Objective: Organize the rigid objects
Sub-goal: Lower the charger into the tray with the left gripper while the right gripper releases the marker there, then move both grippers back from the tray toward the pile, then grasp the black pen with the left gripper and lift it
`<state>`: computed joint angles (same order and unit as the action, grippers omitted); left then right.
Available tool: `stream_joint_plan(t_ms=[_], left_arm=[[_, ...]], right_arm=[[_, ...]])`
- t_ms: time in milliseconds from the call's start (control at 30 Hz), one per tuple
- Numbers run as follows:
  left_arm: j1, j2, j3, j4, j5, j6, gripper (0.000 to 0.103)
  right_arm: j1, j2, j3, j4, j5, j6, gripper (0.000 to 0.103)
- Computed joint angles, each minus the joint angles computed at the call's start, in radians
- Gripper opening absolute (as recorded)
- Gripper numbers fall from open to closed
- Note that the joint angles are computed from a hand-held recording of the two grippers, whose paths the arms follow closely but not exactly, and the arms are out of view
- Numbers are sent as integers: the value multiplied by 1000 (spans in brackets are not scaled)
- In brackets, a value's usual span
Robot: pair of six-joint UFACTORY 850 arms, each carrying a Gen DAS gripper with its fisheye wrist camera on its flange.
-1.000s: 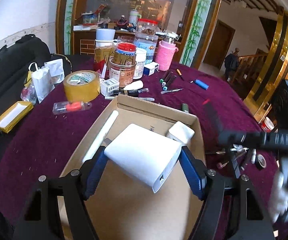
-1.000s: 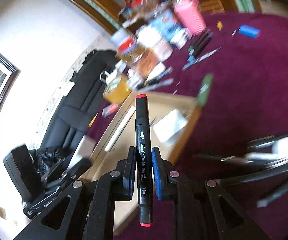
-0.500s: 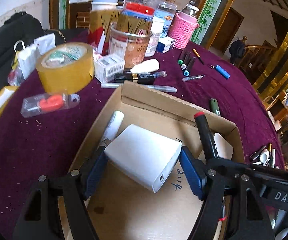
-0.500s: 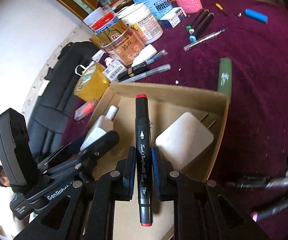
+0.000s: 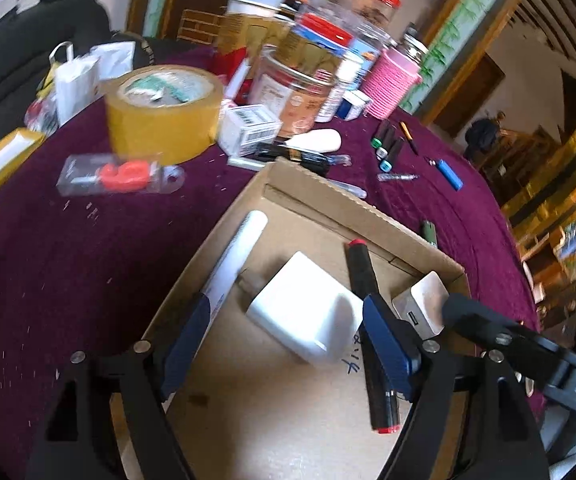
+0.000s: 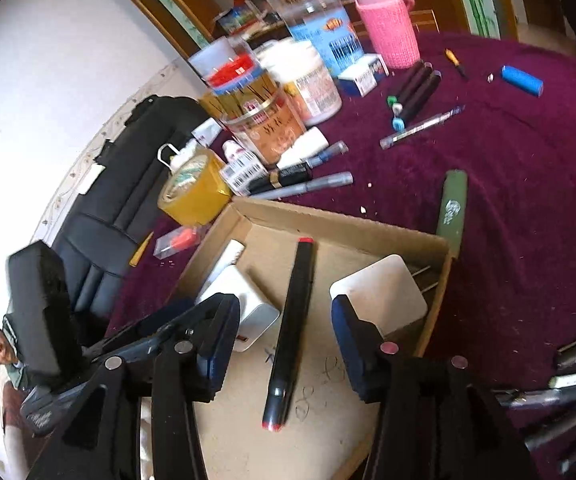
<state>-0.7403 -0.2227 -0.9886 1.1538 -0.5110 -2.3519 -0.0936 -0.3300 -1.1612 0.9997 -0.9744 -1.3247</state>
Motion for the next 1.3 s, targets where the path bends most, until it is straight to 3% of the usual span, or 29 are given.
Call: stream_joint_plan(t_ms=[200, 333, 467, 500, 533, 567, 600, 667, 733, 800, 933, 1033, 1100, 1167, 1233, 1300], left_arm=[[-8, 32, 45, 113, 3, -165, 79], [-87, 12, -36, 36, -241, -25, 79], [-211, -10, -143, 117, -448, 46, 81], [-240, -23, -176, 140, -491, 63, 84], [-274, -41, -219, 169, -543, 77, 96], [-295, -59, -252, 191, -574, 80, 103], [-309, -74, -279, 214, -585, 87, 103], [-312, -105, -336, 218, -537, 142, 103], [-299, -180, -441, 123, -465, 284, 103], [-291, -241, -509, 60, -426, 376, 103], [-275, -374, -651, -89, -364, 600, 103], [-275, -471, -752, -167, -365, 779, 103], [-268, -539, -830, -222, -379, 891, 94], [-251, -600, -906, -305, -393, 1001, 67], [-229, -647, -961, -399, -373, 1095, 55], [-219, -691, -1011, -444, -386, 1149, 52]], right_arm=[[-112, 110, 85, 56, 5, -213, 54], [-225, 166, 130, 119, 40, -353, 62], [-342, 196, 137, 252, 109, -488, 67], [-377, 206, 146, 330, 126, -557, 76], [-402, 211, 153, 397, 137, -614, 84], [-424, 212, 165, 494, 151, -691, 103], [-443, 205, 162, 561, 166, -726, 103], [-466, 143, 105, 569, 185, -671, 103], [-468, 45, 0, 422, 203, -475, 102], [-478, -56, -99, 303, 169, -298, 102], [-486, -153, -155, 308, 229, -267, 102], [-505, -214, -199, 263, 210, -176, 102], [-515, -243, -231, 248, 152, -124, 102], [-519, -247, -236, 252, 138, -129, 102], [-517, -246, -233, 240, 118, -140, 102], [-514, -239, -225, 248, 109, -162, 102]])
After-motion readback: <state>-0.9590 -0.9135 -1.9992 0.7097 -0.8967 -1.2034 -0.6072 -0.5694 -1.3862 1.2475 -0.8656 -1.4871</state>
